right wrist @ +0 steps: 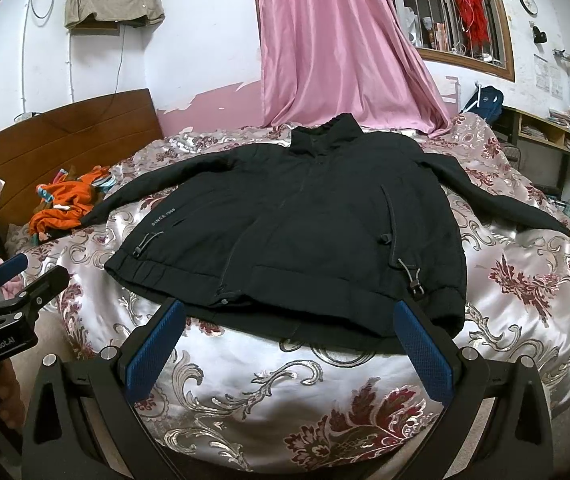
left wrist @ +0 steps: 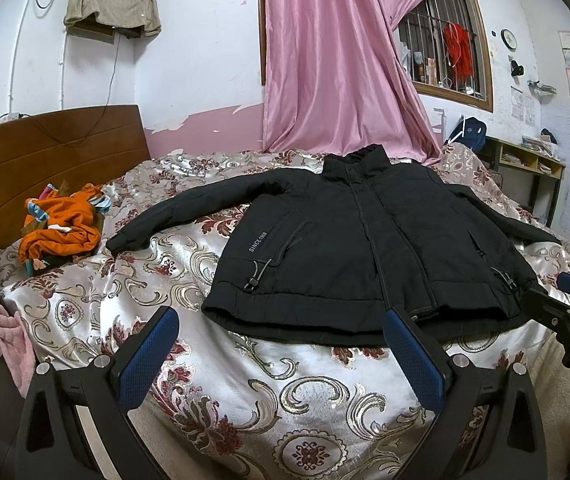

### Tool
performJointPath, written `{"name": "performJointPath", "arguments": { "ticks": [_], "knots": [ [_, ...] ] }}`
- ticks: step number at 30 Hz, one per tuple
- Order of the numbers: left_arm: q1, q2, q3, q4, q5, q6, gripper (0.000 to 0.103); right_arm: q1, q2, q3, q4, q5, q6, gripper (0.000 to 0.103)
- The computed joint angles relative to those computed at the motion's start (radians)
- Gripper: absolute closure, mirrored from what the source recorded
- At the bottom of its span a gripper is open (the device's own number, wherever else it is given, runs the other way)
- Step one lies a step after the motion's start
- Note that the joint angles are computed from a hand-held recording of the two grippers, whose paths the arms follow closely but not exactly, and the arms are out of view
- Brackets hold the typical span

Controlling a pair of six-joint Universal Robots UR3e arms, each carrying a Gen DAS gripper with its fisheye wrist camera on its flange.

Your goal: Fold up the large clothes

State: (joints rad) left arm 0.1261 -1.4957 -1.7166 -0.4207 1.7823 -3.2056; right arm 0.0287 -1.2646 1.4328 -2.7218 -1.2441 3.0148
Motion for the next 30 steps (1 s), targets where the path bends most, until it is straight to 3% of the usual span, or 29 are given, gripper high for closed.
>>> {"name": "performJointPath", "arguments": {
  "ticks": [30],
  "knots": [
    [-0.001,-0.001,0.0,0.001,0.003,0.002,0.0,0.015,-0.001,0.008,0.002,-0.005,0.014,0.001]
  ]
}}
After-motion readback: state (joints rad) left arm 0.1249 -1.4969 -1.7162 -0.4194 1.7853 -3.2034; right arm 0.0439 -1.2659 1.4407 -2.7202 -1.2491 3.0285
